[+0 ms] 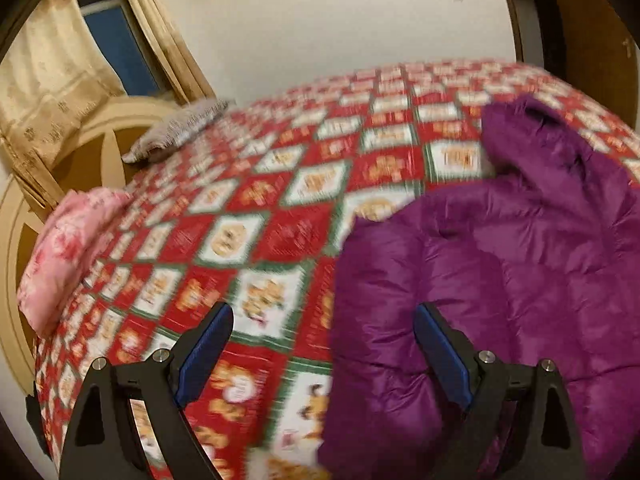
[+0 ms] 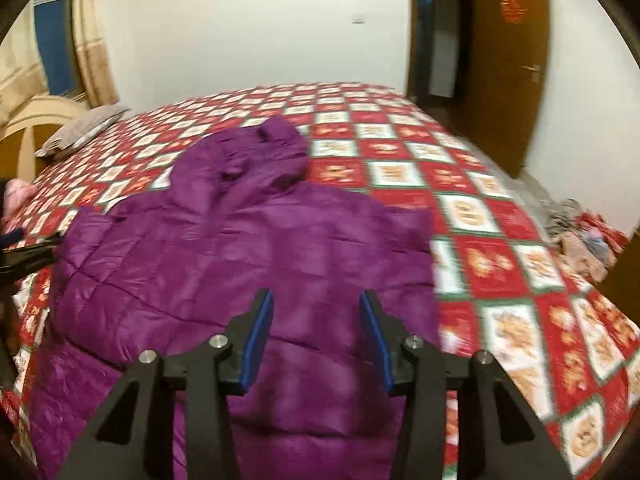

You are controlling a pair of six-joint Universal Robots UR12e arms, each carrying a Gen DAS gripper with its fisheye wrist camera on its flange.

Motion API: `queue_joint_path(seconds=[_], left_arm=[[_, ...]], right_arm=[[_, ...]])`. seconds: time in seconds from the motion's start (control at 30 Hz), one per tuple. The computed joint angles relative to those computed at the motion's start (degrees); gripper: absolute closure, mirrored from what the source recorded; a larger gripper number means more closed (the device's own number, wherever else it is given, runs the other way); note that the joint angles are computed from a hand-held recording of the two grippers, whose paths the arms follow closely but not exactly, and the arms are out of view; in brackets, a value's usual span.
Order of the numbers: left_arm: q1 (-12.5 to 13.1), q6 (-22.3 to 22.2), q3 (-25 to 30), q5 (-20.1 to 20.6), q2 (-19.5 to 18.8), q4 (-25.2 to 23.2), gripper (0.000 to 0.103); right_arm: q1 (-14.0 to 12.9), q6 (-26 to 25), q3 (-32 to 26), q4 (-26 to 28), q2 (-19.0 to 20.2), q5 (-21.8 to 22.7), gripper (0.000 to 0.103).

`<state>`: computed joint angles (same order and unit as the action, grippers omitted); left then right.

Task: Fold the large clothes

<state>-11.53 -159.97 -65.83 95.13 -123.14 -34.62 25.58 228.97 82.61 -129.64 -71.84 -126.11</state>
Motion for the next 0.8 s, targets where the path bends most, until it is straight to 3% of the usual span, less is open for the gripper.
queue_joint_path(seconds=[0.1,0.2,0.37,0.8], left_arm=[[-0.45,-0.11,-0.46,0.90,-0.79,-0.71,0.011],[-0.64,0.39,-2.54,0.37,-0.46,2.66,0.011],[-1.10,1.34,-4.09,1.77,-0.42,6.67,0.010],[-1.16,1.19,-4.29,2.44,-0.44,7.20,0.008]], right_arm=[[-1.14,1.45,0.45,1.64,0.89,1.50,0.064],[-1.80,2.86,2.97,1.44,0.54,1.96,0.070],[-1.19,1.60,4.03,0.17,0.40,-0.23,0.070],[-0.87,1.89,4.52,-1.08,0.76,-1.32,0.070]])
